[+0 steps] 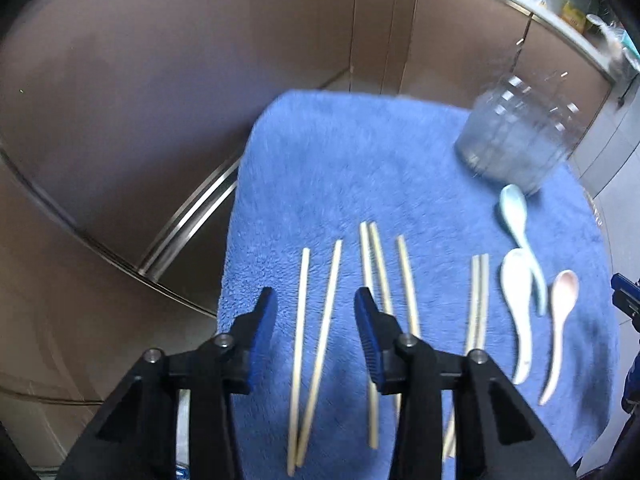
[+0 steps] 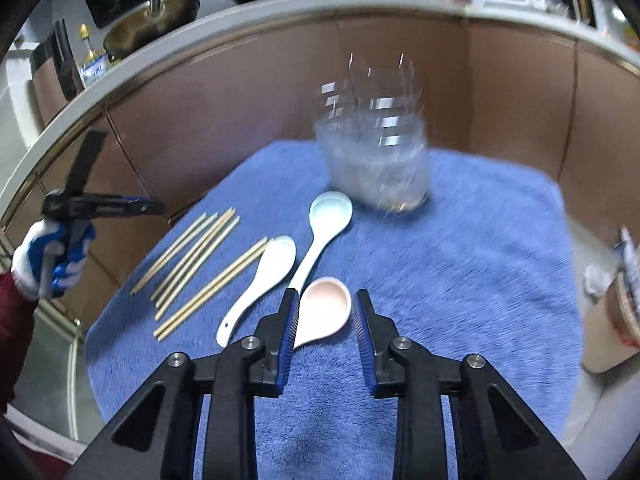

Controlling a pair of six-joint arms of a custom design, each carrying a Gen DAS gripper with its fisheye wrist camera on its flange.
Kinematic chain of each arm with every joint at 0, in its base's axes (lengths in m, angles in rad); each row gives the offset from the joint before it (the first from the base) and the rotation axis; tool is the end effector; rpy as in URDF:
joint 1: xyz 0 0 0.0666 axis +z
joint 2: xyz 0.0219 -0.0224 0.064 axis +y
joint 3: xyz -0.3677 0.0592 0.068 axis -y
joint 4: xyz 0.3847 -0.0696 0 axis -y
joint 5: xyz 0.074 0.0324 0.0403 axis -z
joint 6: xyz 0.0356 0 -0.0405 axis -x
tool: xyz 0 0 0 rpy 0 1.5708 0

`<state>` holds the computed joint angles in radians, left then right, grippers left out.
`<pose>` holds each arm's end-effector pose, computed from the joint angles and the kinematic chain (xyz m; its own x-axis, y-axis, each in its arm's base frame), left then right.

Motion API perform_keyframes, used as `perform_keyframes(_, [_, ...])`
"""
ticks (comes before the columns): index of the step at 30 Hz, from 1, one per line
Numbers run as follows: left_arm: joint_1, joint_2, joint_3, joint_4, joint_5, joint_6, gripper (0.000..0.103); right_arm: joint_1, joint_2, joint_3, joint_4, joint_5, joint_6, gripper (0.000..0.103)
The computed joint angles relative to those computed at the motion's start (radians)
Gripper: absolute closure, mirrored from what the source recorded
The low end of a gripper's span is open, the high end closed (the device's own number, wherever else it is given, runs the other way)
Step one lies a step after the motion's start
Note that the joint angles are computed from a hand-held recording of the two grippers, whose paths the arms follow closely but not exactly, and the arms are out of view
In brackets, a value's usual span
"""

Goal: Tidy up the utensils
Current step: 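Grasp one wooden chopstick with the left tool while the right tool grasps the pink spoon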

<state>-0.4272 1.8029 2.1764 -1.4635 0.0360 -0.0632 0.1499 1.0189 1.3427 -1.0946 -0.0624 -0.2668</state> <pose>0.5284 -0.2424 0.5159 -0.7782 0.4236 -0.4636 0.4793 0.8776 -0.0026 0.3262 0.0511 0.5253 -0.7155 0.1581 -0.6805 -0.0048 0.9729 0.2310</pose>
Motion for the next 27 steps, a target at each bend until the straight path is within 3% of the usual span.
perform_keyframes(7, [0.013, 0.107, 0.09, -0.068, 0.008, -0.048, 0.078, -0.064, 0.075, -0.008, 0.003, -0.113, 0.035, 0.076])
perform_keyframes(21, [0.017, 0.261, 0.298, -0.21, -0.011, -0.091, 0.094, -0.1, 0.18, 0.032, -0.026, -0.229, 0.098, 0.076])
perform_keyframes(27, [0.007, 0.245, 0.273, -0.182, -0.027, -0.074, 0.098, -0.105, 0.223, 0.053, -0.037, -0.277, 0.121, 0.093])
